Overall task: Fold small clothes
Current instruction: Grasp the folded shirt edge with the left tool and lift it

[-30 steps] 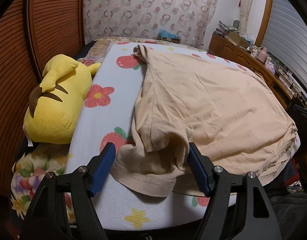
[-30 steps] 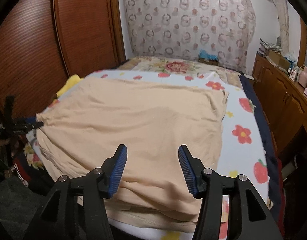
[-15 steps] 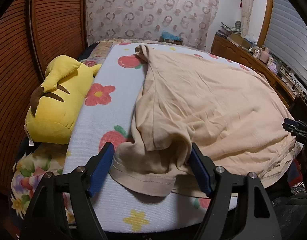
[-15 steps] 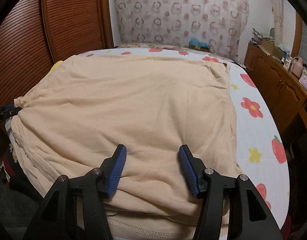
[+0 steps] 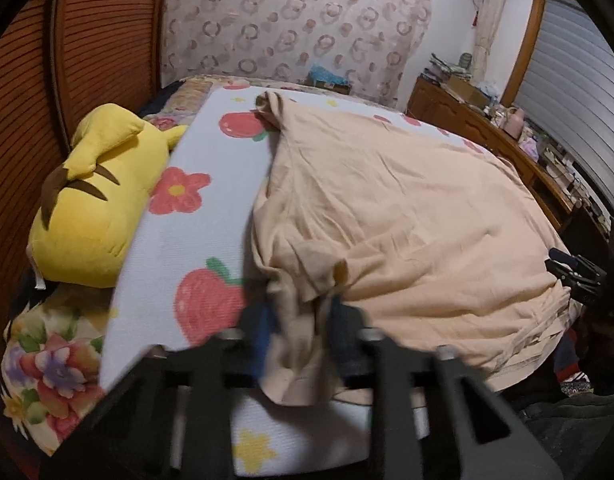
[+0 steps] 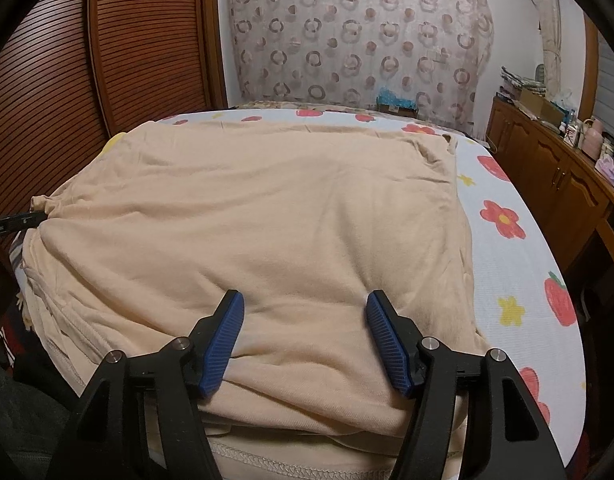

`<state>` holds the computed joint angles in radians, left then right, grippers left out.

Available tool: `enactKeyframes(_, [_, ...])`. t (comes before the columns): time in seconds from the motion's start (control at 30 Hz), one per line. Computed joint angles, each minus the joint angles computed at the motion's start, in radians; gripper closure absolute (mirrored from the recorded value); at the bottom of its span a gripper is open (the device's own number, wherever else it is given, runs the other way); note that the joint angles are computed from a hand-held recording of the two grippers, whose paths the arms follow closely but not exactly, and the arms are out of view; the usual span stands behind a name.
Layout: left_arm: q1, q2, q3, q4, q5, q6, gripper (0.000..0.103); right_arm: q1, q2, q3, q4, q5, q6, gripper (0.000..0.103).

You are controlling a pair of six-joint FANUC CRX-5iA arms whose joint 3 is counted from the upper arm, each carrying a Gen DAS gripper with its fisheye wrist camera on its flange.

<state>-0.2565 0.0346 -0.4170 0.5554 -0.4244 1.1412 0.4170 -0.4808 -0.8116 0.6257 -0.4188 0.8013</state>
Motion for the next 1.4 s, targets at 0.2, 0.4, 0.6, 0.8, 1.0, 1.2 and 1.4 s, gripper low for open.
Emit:
enactKeyframes(0.2, [-0.042, 0.012, 0.012, 0.15, 0.047, -0.131, 0.094, 0.007, -0.006, 0.038, -0.105, -0.04, 0.106, 0.037])
enactKeyframes(0.4, [-0.141, 0.069, 0.077, 0.43, 0.075, -0.397, 0.094, -0.024, -0.018, 0.113, -0.289, -0.104, 0.271, 0.037])
enactKeyframes(0.6, [-0.244, 0.164, 0.233, 0.488, 0.02, -0.508, 0.094, -0.06, -0.085, 0.089, -0.251, -0.108, 0.246, 0.037])
enactKeyframes(0.8, [-0.304, 0.258, 0.402, 0.452, -0.091, -0.515, 0.094, -0.101, -0.147, 0.066, -0.236, -0.114, 0.239, 0.037])
enactKeyframes(1.0, [-0.343, 0.344, 0.576, 0.38, -0.219, -0.426, 0.094, -0.143, -0.175, 0.051, -0.215, -0.105, 0.208, 0.037])
enactKeyframes(1.2, [-0.355, 0.384, 0.684, 0.179, -0.29, -0.278, 0.069, -0.181, -0.179, 0.063, -0.271, -0.091, 0.256, 0.037])
enactKeyframes(1.4, [-0.324, 0.343, 0.607, 0.122, -0.244, -0.229, 0.029, -0.181, -0.15, 0.071, -0.284, -0.07, 0.276, 0.037])
